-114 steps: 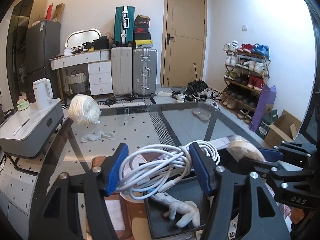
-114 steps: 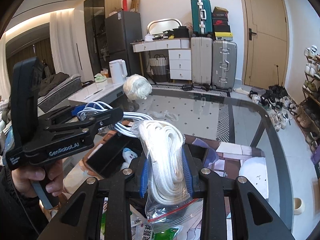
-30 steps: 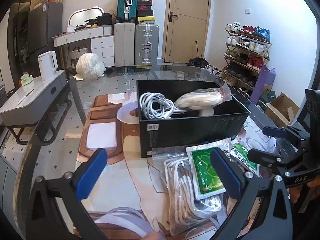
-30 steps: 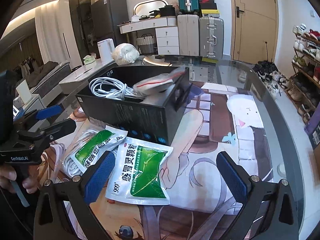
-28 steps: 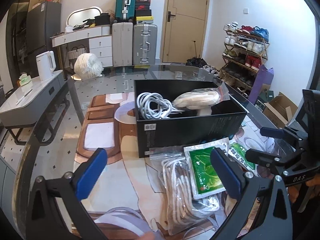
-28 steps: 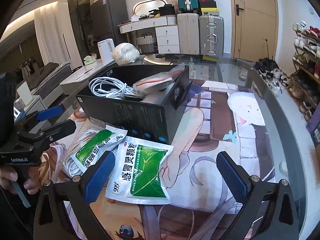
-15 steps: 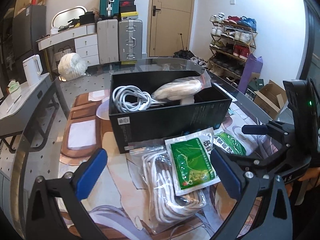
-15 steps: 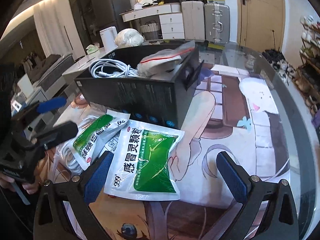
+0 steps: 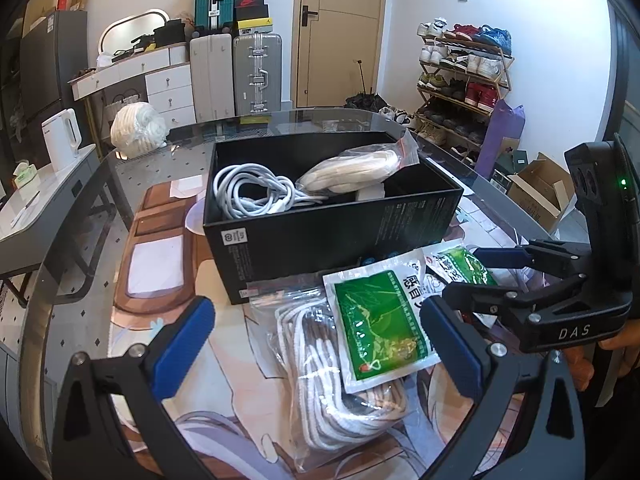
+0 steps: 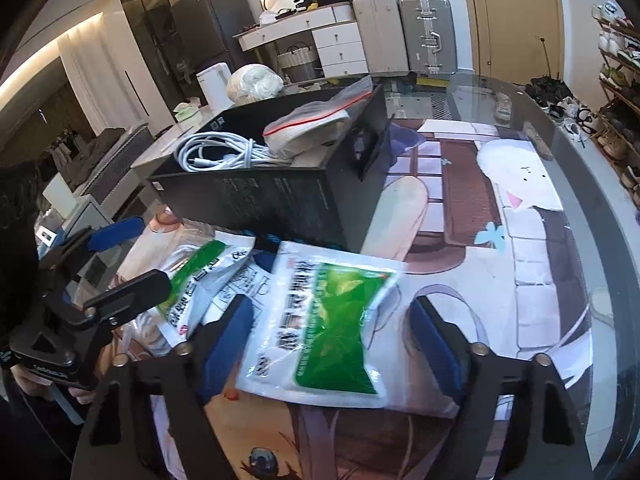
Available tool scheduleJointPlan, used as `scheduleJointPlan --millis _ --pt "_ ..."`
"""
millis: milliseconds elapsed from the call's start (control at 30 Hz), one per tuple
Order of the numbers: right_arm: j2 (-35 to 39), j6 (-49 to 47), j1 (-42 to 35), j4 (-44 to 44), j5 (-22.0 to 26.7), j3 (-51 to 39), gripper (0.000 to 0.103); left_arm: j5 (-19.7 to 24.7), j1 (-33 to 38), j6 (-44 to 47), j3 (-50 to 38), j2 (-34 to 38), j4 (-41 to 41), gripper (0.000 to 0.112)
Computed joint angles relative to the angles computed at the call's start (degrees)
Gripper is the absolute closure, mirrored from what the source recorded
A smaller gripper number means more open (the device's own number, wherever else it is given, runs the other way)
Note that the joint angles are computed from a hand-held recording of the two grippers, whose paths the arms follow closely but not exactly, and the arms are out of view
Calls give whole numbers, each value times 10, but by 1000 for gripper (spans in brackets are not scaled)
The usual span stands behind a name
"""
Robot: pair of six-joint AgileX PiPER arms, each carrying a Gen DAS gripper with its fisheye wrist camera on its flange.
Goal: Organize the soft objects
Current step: 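Grasp green medicine packet with right gripper while left gripper reaches another green packet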
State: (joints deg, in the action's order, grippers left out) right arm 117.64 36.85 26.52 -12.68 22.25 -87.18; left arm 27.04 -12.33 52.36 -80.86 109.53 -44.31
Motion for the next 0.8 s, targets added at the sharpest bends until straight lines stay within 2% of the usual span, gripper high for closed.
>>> scheduleJointPlan --millis 67,133,267,467,633,800 --pt "-2 -61 -6 63 -14 4 43 1 1 1 -1 1 -2 9" --pt "-5 -111 -9 114 -25 11 53 4 3 1 -2 2 -3 9" --pt "-13 -61 5 49 -27 15 62 9 1 0 -5 4 0 9" --pt "-36 23 10 -38 -38 43 66 39 2 -1 -20 14 -2 9" --pt "-54 75 7 -89 -55 70 66 55 -12 -50 -43 26 40 11" --pt "-66 107 8 -120 -64 87 66 58 -30 -78 -56 35 72 22"
